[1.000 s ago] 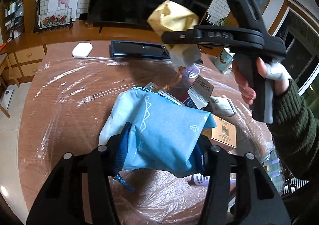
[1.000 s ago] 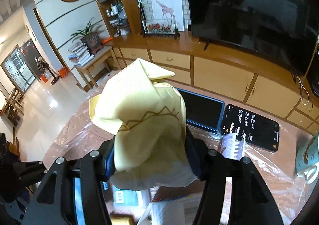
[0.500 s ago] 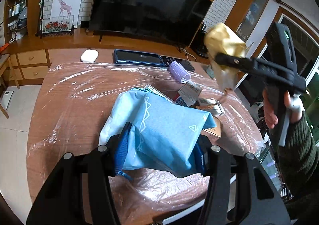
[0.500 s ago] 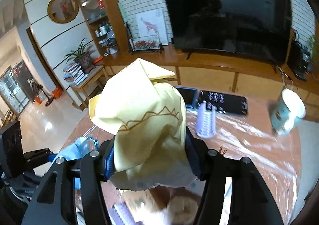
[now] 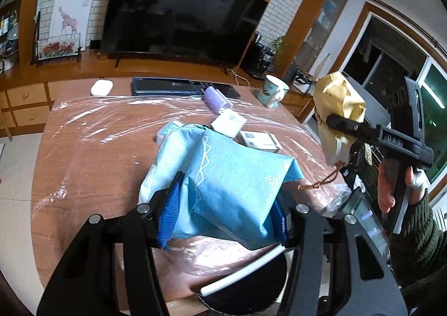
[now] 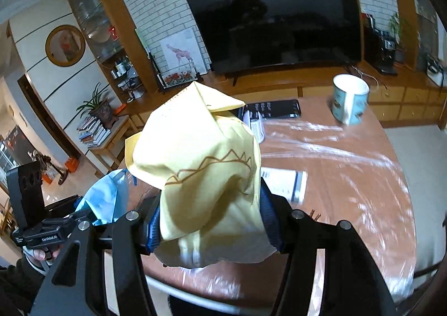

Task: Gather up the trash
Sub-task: 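Carry the blue bag and yellow bag with both tools toward the black bin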

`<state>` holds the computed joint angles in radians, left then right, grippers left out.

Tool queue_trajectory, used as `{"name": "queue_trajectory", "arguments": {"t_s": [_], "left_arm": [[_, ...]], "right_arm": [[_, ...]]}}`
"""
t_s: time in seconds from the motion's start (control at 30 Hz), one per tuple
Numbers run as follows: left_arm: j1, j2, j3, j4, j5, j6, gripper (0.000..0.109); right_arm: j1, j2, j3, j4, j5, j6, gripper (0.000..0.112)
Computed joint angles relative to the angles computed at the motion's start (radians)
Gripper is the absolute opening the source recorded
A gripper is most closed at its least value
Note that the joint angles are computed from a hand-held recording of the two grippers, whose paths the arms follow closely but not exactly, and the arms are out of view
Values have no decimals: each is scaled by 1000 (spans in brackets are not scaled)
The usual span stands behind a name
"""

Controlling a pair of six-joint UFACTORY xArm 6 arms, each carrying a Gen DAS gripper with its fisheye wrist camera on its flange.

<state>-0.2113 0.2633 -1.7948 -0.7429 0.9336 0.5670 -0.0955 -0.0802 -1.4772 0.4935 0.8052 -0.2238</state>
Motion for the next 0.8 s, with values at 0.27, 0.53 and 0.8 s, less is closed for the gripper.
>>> {"name": "queue_trajectory", "arguments": {"t_s": [0.27,0.53,0.8], "left_arm": [[-33,-120,149,15,-41,14,55],[-110,-249,321,114,-121,-76,55],[-183,-353,464,208,-183,-170,55]], "right_arm": [[-26,-144,150,73,55,-79,58],[-74,-265,269,139,171,-179,58],[-106,-372,385,138,276,-228,58]]}}
